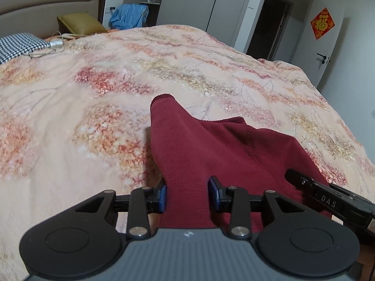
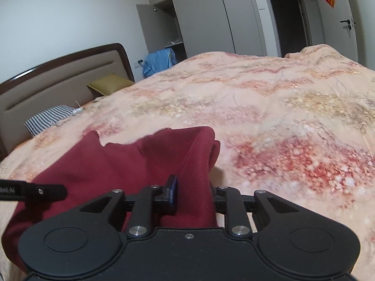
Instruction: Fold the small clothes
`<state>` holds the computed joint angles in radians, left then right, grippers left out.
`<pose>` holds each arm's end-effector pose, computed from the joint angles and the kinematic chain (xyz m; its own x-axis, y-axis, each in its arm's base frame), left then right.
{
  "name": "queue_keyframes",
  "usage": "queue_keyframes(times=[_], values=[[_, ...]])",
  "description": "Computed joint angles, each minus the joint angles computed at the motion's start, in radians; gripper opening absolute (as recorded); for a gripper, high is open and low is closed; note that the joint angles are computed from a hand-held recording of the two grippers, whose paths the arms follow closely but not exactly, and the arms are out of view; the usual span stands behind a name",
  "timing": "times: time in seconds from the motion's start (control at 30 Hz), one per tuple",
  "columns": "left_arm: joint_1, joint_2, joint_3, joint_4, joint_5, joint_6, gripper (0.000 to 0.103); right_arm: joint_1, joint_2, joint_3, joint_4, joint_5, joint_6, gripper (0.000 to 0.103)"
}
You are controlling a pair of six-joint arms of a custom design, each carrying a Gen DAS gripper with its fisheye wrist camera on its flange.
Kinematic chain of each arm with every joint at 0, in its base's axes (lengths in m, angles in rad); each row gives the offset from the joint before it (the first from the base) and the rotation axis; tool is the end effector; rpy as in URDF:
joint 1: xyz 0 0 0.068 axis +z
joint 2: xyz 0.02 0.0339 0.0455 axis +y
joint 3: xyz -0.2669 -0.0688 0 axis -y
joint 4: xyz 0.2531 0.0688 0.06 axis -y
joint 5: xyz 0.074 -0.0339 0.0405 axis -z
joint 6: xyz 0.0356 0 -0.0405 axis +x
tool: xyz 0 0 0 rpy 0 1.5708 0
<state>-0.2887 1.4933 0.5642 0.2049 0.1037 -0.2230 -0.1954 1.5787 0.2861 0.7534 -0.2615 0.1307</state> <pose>0.2682 -0.0835 0.1403 -0.6985 -0.0220 -0.7153 0.2082 0.9500 -0.2325 0.2395 -0.0380 0.0978 -0.5033 0.2280 -0.8335 0.0358 0.9693 0.2434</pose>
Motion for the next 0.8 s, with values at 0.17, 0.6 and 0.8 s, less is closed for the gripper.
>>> queue_keyframes(times=[0.17, 0.6, 0.8], values=[[0.0, 0.011, 0.003, -0.001, -0.002, -0.01, 0.049, -0.009, -0.001, -0.006, -0.004, 0.018, -0.017, 0.043], [0.058, -0.189, -0.067, -0.071, 0.025, -0.106, 0.098, -0.001, -0.313, -0.094, -0.13, 0.05, -0.064, 0.088], [0.07, -0.451, -0.128, -0.208, 0.003, -0.099, 0.103, 0.016, -0.722, -0.149, -0.391, 0.057, -0.063, 0.099]])
